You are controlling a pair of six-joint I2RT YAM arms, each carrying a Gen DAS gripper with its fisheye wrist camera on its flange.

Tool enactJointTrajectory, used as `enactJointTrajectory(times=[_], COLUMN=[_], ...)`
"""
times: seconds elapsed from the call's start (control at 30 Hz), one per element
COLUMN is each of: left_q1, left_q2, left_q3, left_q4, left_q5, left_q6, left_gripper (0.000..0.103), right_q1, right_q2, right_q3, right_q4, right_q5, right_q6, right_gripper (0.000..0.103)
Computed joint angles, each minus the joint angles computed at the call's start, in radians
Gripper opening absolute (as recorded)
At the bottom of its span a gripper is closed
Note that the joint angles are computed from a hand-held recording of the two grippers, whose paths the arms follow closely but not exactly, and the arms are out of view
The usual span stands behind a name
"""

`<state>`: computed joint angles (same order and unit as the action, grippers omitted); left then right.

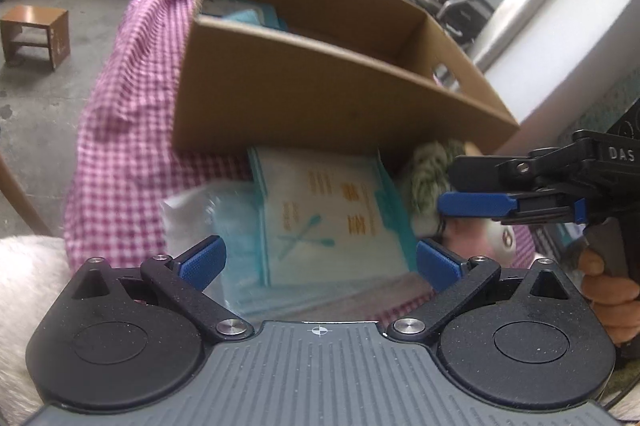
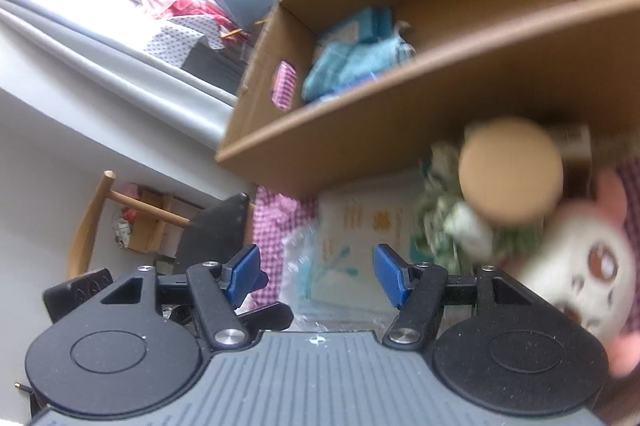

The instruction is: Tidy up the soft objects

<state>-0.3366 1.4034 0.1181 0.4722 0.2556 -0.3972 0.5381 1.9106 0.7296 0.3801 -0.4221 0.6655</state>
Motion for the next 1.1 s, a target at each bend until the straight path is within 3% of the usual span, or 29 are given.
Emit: enactJointTrajectory(times=[0.17,0.33,0.43,0.73,0.87,0.93,1.0,1.1], left_q1=[-0.088,-0.108,-0.102,-0.076,-0.052,-0.047,-0.046,-0.028], left_q2=[0.086,0.181,0.233,0.271,0.313,0.326,0.332,0.338], left_q3=[-0.010,0.027,0.064,0.104,0.147,0.156,0.169,0.171], left_q4=[0.107,0.158,0.153,0.139,0.108,0.112,0.101,0.103], left_q5=[-0.066,-0.059,-0.064,-0.101,-0.096,-0.100,-0.114,-0.115], left_q6=[-0.008,0.007,0.019,0.010,0.027,0.028,0.025,0.031], left_gripper=[0.096,0.088,0.077,0.071,0.063,0.055,0.039,0.028], right_q1=[0.061,0.071,0.089,0.083,0.079,0.075,0.074,0.070], right_q2=[0.001,0.014,0.017,0.037,0.043,0.046,0.045,0.045], right_q3=[-0.009,-0.030,-0.014,0.010,0.007,0.008,0.005,0.000], right_q4=[-0.048,-0.022,-0.044,-0.049,-0.032,-0.027,-0.023,-0.015], right_q5=[0.144,0.190,0.230,0.215,0.202,0.195,0.191,0.185], right_q6=[0.006,0.020,-0.001,-0.002,0.007,0.011,0.014,0.015], right_gripper=[0.066,0.064,0.063,0.063,0.063,0.063,0.063,0.063])
